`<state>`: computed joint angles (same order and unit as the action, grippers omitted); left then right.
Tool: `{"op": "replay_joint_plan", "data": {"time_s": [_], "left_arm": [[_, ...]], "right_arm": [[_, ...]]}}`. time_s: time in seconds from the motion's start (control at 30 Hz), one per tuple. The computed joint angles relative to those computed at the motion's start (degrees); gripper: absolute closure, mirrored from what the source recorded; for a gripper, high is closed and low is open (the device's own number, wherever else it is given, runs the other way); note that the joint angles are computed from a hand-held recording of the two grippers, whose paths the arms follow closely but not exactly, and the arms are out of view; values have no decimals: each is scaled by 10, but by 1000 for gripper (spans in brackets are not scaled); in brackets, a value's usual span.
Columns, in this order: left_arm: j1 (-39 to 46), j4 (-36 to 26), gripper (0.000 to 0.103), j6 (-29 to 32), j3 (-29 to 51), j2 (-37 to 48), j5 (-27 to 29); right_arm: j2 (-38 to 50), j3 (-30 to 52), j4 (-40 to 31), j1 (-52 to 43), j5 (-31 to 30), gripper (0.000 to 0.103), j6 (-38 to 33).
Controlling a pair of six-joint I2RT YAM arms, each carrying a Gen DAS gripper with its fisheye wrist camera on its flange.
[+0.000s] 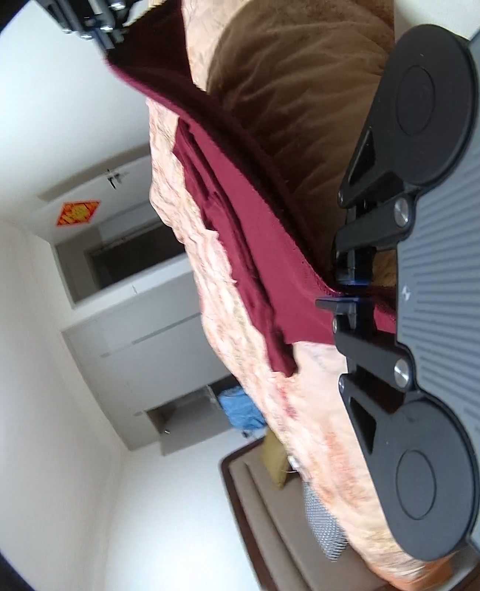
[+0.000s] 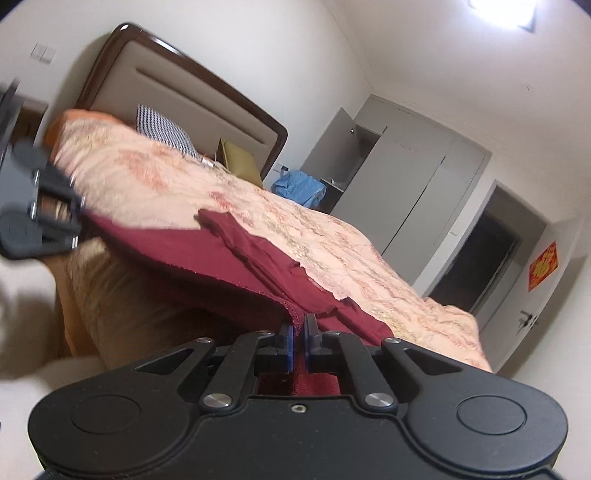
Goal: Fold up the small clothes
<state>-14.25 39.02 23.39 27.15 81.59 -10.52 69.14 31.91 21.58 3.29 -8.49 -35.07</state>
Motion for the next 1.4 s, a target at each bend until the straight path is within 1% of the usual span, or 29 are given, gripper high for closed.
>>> {"op": "replay_joint_plan", "data": {"time_s": [0.1,0.17,0.23,0.3,0.43,0.5,0.57,0.63,0.73,0.83,0.9,0.97,1.07,1.2,1.3,1.4], "left_arm": [[16,-12,98,31,-4,-39,23],[18,-33,98,41,-8,-79,30],[15,-72,98,53,-16,-137,38],[9,-149,98,56,-12,-206,48],[12,-348,98,52,17,-339,82],[18,-448,98,39,45,-389,103],[25,-526,98,25,75,-409,128],[40,-585,98,34,96,-425,147],[46,-593,98,56,98,-414,146],[49,-592,98,70,101,-387,140],[44,-608,97,75,106,-381,132],[54,-613,97,70,118,-361,144],[86,-621,97,68,167,-313,184],[120,-616,97,78,283,-198,228],[122,-637,97,102,423,-74,243],[111,-657,97,138,576,58,245]], "right_arm": [[-41,-29,-9,-7,-7,100,-1],[-76,-43,-21,-18,-22,100,2],[-121,-52,-46,-28,-37,100,2],[-174,-51,-102,-46,-62,100,6],[-273,-5,-276,-120,-168,100,20],[-302,20,-342,-155,-216,100,27],[-313,38,-384,-182,-252,100,37],[-308,51,-401,-201,-282,100,52],[-282,61,-390,-222,-311,100,73],[-259,70,-369,-220,-316,100,94],[-246,73,-345,-211,-313,100,104],[-234,69,-312,-190,-294,100,111],[-191,89,-272,-163,-271,100,130],[-84,160,-217,-145,-254,99,136],[15,243,-191,-130,-227,99,128],[130,356,-191,-125,-209,99,126]]}}
